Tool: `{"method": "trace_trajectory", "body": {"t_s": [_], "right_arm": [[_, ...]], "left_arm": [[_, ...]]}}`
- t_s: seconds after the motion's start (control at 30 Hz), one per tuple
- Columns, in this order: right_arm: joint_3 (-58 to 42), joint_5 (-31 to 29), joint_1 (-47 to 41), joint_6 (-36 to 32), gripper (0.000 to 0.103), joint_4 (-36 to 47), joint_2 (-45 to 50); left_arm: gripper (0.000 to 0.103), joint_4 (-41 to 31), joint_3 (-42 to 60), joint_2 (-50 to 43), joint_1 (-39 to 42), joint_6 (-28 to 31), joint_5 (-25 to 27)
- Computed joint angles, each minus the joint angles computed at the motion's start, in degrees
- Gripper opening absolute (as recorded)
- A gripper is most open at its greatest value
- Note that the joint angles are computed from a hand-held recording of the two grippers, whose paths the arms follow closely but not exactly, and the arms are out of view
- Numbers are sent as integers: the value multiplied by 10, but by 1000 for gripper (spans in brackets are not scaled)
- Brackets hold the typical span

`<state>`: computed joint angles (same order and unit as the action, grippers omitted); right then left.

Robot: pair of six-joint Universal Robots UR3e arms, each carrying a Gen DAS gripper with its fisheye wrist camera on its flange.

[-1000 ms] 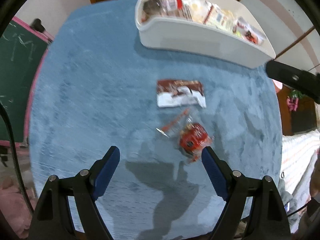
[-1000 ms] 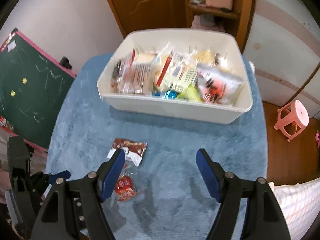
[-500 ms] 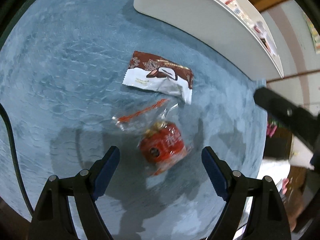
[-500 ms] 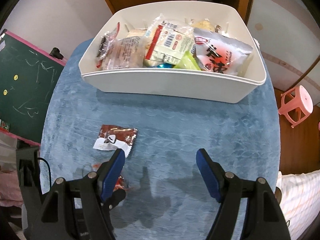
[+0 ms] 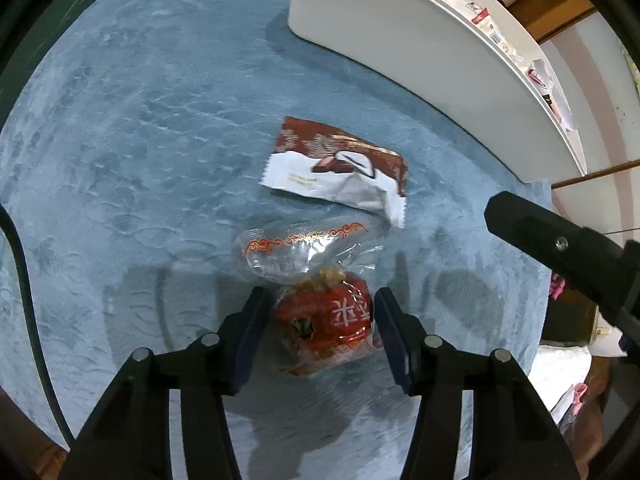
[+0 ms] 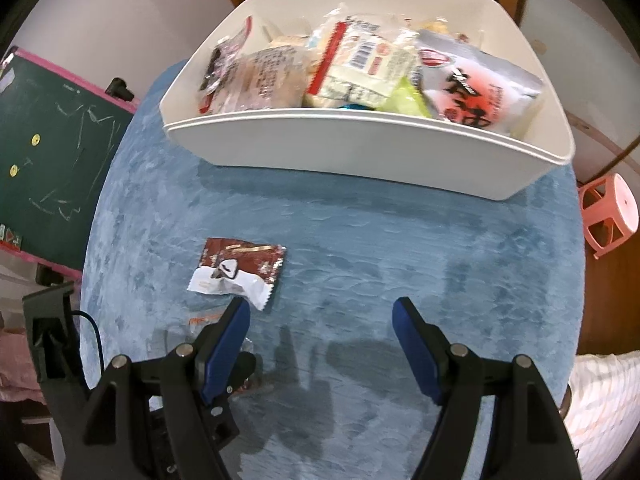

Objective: Organize snacks
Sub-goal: 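Grasp the red candy with the left gripper while the right grasps the chocolate wafer, then carry both snacks over the white bin and release them inside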

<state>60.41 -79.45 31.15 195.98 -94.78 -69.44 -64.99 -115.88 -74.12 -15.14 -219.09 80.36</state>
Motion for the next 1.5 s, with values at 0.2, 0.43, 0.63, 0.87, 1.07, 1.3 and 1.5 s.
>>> {"method": "trace_trajectory", "body": {"t_s": [0.2, 0.43, 0.63, 0.87, 1.07, 1.3, 1.5], "right_arm": [[-51, 3, 19, -12, 75, 13, 40], [-156, -12, 60, -44, 75, 52, 122], [-274, -62, 103, -108, 75, 96, 214], [-369, -70, 114, -157, 75, 124, 294], [-334, -67, 110, -161, 46, 79, 282], [-293, -21, 81, -125, 37, 95, 233], [-211, 4, 39, -102, 37, 78, 125]], "left_arm": [[53, -63, 12, 25, 21, 35, 51], [53, -116, -3, 83, 92, 62, 91], [53, -154, -17, 122, 157, 104, 82], [53, -173, -22, 142, 187, 137, 76], [54, -198, -10, 147, 204, 150, 71], [54, -186, 19, 113, 170, 133, 79], [54, -201, 132, 48, 112, 139, 95]]}}
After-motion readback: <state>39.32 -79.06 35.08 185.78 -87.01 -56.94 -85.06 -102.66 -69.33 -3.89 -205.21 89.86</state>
